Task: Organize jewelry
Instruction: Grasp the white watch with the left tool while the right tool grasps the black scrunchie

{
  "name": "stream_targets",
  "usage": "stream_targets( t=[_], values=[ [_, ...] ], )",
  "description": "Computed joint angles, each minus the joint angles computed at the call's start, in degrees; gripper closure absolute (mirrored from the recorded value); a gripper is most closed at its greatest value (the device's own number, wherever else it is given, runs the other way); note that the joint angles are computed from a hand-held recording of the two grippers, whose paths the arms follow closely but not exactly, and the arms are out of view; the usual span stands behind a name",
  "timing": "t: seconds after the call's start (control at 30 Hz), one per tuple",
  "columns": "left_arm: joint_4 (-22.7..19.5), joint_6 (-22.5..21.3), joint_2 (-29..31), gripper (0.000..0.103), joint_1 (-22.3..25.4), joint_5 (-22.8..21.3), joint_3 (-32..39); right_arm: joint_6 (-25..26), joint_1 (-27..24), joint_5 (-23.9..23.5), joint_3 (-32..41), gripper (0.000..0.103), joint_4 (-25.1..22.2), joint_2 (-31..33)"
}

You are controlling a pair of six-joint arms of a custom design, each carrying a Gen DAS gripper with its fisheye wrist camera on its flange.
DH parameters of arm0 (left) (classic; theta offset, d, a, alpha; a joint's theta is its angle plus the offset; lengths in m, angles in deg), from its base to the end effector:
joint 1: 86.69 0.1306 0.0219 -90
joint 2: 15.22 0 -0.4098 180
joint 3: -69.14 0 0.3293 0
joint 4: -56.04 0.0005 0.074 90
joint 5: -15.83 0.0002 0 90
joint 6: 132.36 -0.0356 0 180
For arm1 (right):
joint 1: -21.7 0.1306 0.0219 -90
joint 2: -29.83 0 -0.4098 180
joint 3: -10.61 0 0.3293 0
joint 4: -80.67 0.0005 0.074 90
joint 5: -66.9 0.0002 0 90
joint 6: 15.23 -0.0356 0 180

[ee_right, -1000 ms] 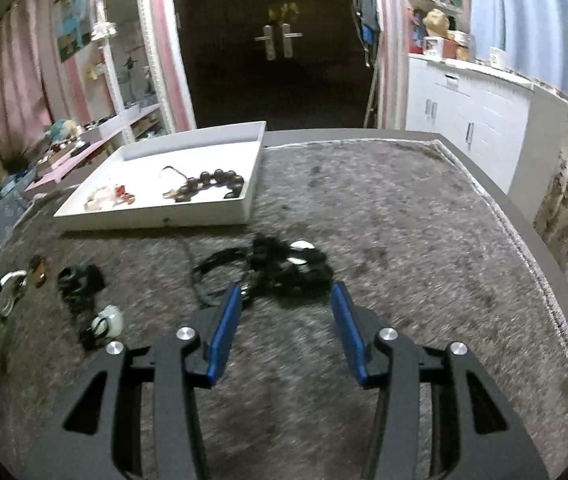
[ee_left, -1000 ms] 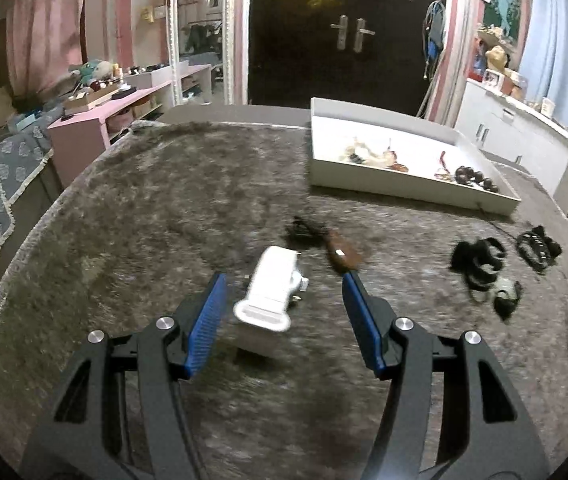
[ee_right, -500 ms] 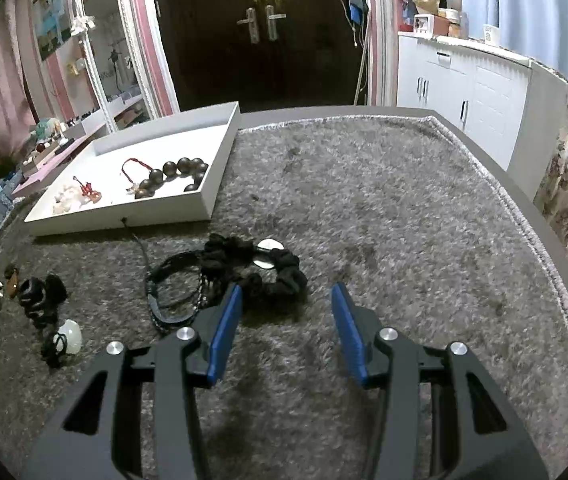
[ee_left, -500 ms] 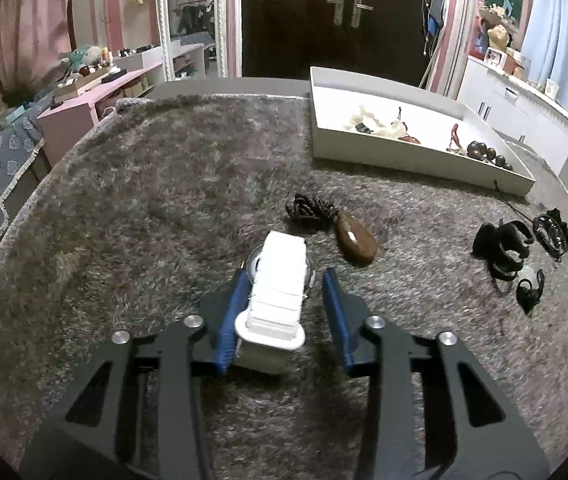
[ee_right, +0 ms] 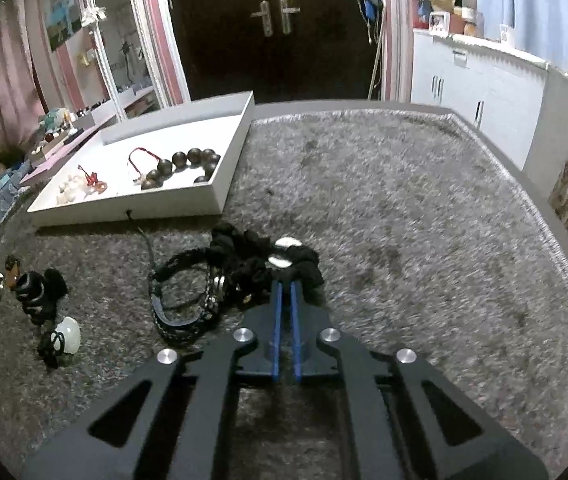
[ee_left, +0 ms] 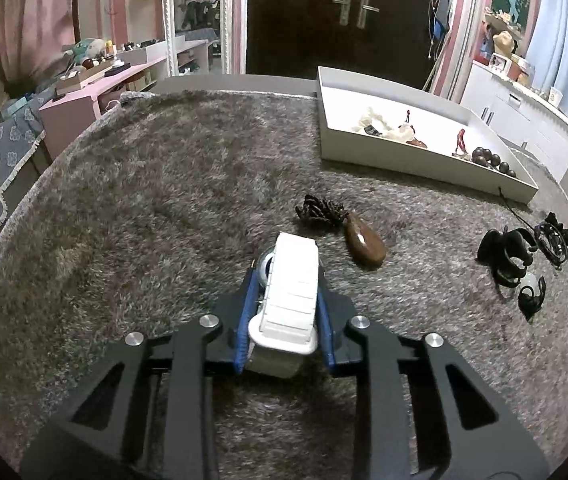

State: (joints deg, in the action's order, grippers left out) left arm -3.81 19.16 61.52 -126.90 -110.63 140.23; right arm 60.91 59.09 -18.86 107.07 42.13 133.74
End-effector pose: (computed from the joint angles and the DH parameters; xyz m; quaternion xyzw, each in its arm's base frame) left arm 0.2409 -0.1766 0.4036 -0.2368 0.8999 0.0366 0.3643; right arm 0.4173 0.3150 0.4068 -0.1753 0.9099 0.1310 0.3524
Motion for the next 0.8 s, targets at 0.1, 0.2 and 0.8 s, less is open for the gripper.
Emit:
stream_targets(
  t=[0.1, 0.2, 0.8],
  values=[
    [-0.4, -0.2, -0.3, 0.078, -0.2, -0.2, 0.4, 0.3, -0.1, -0.3, -0.9, 0.100, 1.0, -1.7],
    [-1.1, -0.5, -0.5, 0.078, -0.7, -1.0, 1.4, 0.9, 0.1, -0.5, -1.3, 0.100, 1.9, -3.3],
    [-3.7, -6.1, -0.1, 0.103, -2.8, -6.1, 9.0, 5.8, 3.5, 1.9, 1.9, 0.100, 3.2, -6.3]
  ],
)
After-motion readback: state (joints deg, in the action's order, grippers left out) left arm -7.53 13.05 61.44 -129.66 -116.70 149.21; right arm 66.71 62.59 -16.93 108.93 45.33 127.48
